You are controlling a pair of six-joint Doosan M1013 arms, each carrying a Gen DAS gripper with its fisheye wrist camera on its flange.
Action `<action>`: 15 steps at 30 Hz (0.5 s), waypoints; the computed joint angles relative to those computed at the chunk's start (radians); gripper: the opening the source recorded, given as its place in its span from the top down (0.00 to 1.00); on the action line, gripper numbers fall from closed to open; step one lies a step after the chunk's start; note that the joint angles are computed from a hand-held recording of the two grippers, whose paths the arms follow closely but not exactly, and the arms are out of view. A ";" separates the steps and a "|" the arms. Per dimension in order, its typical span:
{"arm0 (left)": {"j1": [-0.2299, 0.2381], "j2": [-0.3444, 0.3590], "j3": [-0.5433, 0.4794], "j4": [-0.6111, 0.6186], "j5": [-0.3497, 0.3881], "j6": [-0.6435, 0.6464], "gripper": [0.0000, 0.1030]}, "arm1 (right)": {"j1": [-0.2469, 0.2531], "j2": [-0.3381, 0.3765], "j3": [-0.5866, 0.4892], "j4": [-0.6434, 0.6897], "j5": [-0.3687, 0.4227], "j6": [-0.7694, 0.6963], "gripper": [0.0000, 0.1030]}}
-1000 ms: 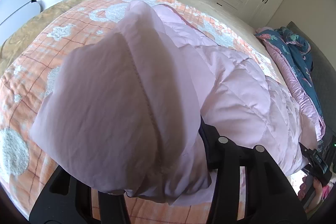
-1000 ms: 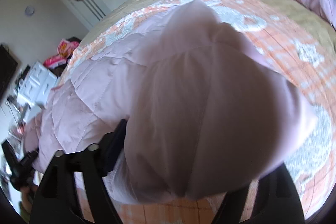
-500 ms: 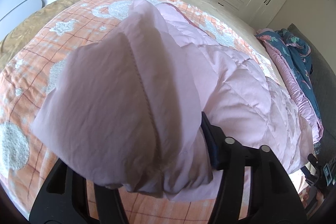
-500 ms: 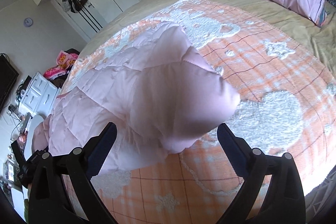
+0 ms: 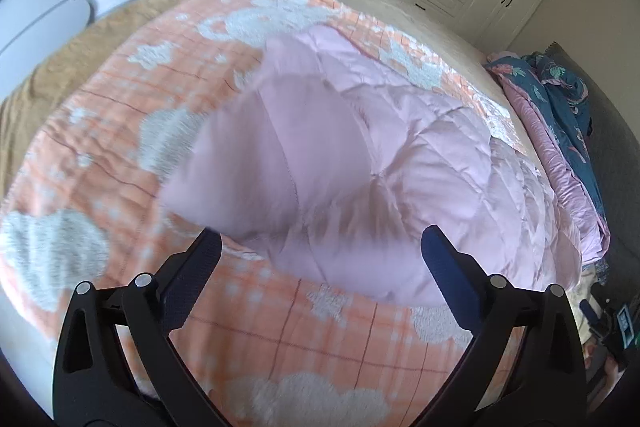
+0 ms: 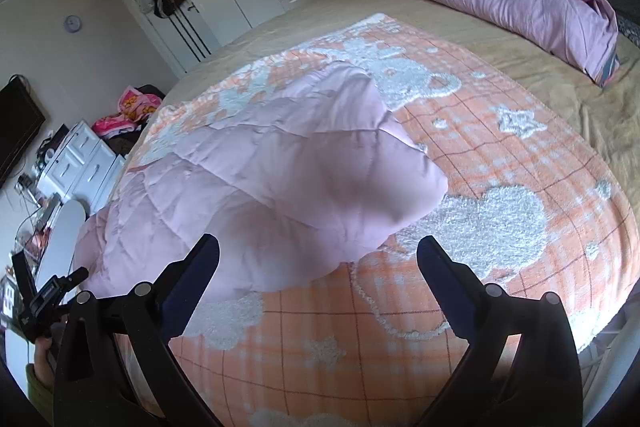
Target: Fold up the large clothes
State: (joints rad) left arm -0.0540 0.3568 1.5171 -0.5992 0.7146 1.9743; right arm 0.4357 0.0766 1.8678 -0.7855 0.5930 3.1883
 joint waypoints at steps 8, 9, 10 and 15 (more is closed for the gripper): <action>0.008 -0.089 0.057 -0.035 -0.081 0.062 0.09 | 0.074 -0.019 -0.034 -0.099 0.074 -0.020 0.04; 0.007 -0.104 0.070 -0.048 -0.094 0.084 0.09 | 0.088 -0.021 -0.040 -0.117 0.087 -0.026 0.04; 0.006 -0.112 0.077 -0.058 -0.099 0.101 0.09 | 0.099 -0.024 -0.044 -0.135 0.097 -0.026 0.04; 0.000 -0.168 0.132 -0.140 -0.128 0.206 0.09 | 0.155 -0.038 -0.052 -0.227 0.125 -0.005 0.04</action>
